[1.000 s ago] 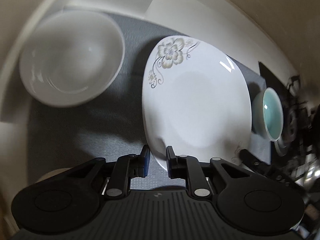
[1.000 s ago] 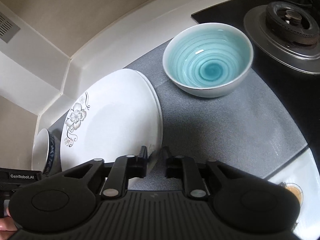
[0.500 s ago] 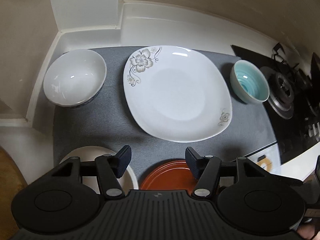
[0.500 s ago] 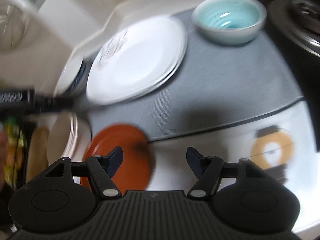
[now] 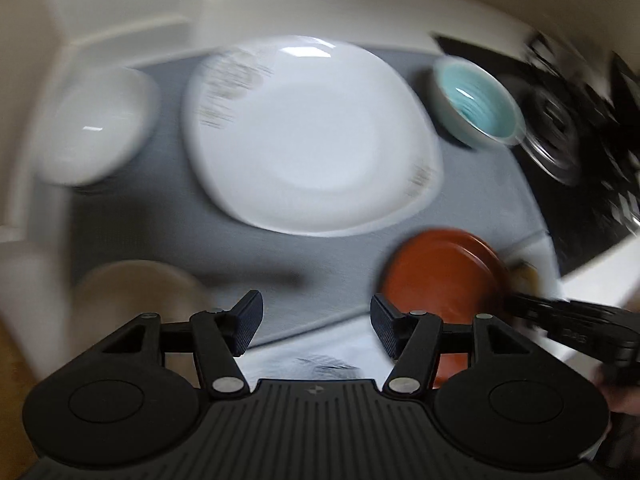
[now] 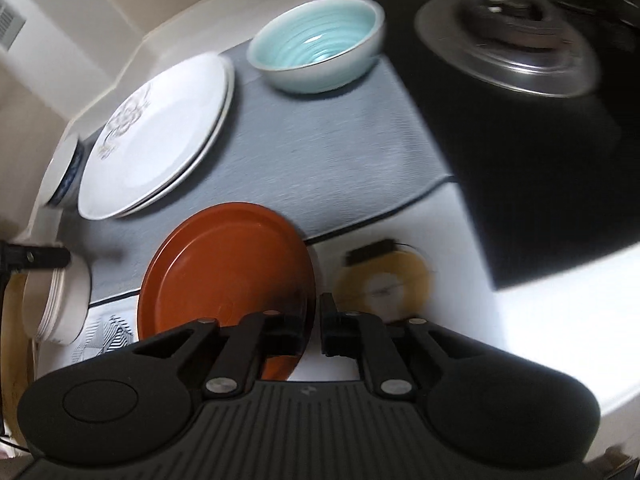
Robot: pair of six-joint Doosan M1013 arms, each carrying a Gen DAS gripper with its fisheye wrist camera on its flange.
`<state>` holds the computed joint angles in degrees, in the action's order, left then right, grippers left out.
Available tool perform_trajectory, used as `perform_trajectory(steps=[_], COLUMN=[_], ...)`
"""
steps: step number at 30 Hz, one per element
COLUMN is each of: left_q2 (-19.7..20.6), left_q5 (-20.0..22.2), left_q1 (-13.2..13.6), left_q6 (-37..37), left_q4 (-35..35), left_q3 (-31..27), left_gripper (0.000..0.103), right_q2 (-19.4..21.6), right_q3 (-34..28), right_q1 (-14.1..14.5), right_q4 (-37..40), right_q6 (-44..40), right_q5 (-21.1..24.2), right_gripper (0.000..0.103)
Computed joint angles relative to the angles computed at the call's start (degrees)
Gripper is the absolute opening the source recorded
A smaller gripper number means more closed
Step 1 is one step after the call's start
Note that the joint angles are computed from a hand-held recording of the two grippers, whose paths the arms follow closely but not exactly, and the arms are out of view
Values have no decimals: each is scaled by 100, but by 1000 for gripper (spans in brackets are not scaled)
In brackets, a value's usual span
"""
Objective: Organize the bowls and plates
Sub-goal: 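Grasp the rim of the terracotta-orange plate with the right gripper, then carry the orange plate with the right gripper over the stacked white plates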
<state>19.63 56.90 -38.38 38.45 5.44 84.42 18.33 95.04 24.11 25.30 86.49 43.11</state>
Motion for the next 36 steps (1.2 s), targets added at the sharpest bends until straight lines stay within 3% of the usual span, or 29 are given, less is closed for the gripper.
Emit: perform_trajectory(steps=[1, 2, 5, 8, 11, 14, 18, 19, 21, 22, 23, 27, 31, 34, 36], left_q2=[50, 113, 290, 466, 623, 612, 724, 761, 777, 753, 724, 744, 661, 556, 414], left_q5=[-117, -154, -169, 30, 295, 219, 416, 483, 544, 468, 376, 454, 319, 215, -208], left_q1=[62, 128, 267, 269, 246, 206, 103, 82, 38, 14, -7, -136, -18, 37, 107], left_q6=[231, 398, 858, 1141, 1222, 1150, 1283, 1302, 1161, 1208, 1266, 1157, 930, 713, 509], left_q4=[-343, -678, -1459, -1600, -1552, -1571, -1398, -1412, -1393, -1407, -1443, -1118, -1486, -1533, -1701], left_q3=[-15, -43, -115, -253, -373, -305, -470, -529, -575, -555, -525, -576, -392, -284, -62], left_gripper=[62, 62, 62, 59, 45, 40, 22, 18, 15, 15, 15, 15, 15, 31, 48], right_q2=[-30, -65, -165, -238, -275, -322, -363, -368, -372, -368, -369, -416, -418, -431, -445], right_q3=[59, 131, 311, 403, 468, 560, 654, 652, 604, 596, 610, 705, 714, 746, 783], right_q1=[-10, -11, 2, 93, 166, 216, 204, 202, 291, 296, 259, 221, 201, 206, 203], right_q4=[80, 174, 366, 98, -180, -292, -176, -227, -882, -941, -723, -581, -434, -392, -366], right_q6=[-15, -33, -138, -111, 107, 197, 233, 224, 553, 495, 329, 301, 226, 206, 147], right_q5=[-80, -171, -296, -422, -572, -760, -932, -922, -887, -855, -816, -920, -913, -961, -1021], right_gripper=[48, 54, 58, 67, 72, 74, 74, 72, 53, 29, 14, 14, 14, 14, 14])
